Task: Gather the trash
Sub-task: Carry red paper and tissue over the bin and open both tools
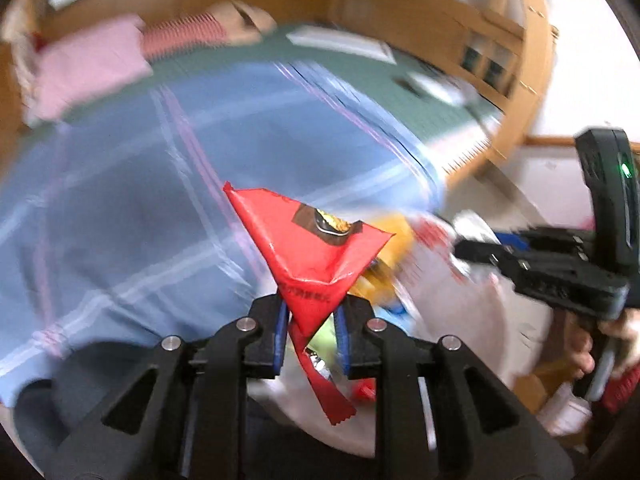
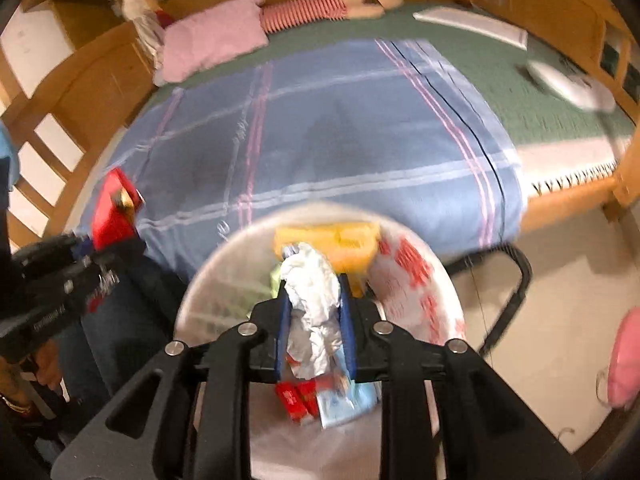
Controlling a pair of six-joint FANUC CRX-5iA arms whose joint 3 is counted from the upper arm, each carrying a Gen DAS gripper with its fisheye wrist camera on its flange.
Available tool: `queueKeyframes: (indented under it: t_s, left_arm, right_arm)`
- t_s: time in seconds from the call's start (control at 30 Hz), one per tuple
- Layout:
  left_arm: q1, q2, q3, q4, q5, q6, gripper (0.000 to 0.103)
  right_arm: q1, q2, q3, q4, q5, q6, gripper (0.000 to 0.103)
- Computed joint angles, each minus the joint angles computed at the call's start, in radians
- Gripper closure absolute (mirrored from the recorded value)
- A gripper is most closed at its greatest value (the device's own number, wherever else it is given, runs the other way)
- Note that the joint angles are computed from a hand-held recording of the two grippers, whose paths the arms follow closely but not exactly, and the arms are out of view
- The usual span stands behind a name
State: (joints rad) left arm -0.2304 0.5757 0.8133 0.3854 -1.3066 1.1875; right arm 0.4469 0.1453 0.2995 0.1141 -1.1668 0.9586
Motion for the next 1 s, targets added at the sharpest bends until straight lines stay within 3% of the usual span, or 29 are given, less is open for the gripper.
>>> queueKeyframes:
  t_s: [0.03,0.13,0.17,0.33,0.4,0.47,0.6,0.7,1.0]
  left_arm:
    - [0.002,0.012,0.008,0.019,-0.029,-0.012,0.071]
    - [0.007,0.034,0.013,0.053,-0.072,0.012,0.042]
    - [0.013,0.049,0.029,0.067,-0.091,0.035,0.039]
    - [0.031,0.086,0.084,0.091,-0.137,0.124,0.017]
    - [0.033,0.071,0.086,0.058,-0.127,0.156,0.015]
    - [0.016,0.042,0.111,-0.074,-0.100,0.213,0.012]
    - [-0.030,-0.129,-0.021,-0.329,0.117,0.311,0.003]
    - [-0.057,-0.191,-0.054,-0.456,0.196,0.396,0.003]
    - [-0.055,-0.253,-0.117,-0.450,0.264,0.419,0.003]
  right_arm:
    - [0.003,-0.008,-0.009,0.004,-0.004,-0.012,0.073]
    - [-0.001,-0.026,-0.022,0.014,-0.007,-0.052,0.049]
    - [-0.002,-0.030,-0.024,0.018,-0.003,-0.061,0.041]
    - [0.024,-0.068,-0.052,0.091,0.022,-0.113,0.030]
    - [0.054,-0.073,-0.058,0.175,0.008,-0.165,0.026]
    - [0.081,-0.064,-0.049,0.252,-0.018,-0.198,0.020]
    - [0.160,-0.086,-0.113,0.482,0.019,-0.279,0.007]
    - [0.178,-0.102,-0.149,0.564,0.062,-0.321,0.006]
    - [0.185,-0.096,-0.166,0.618,0.084,-0.344,0.005]
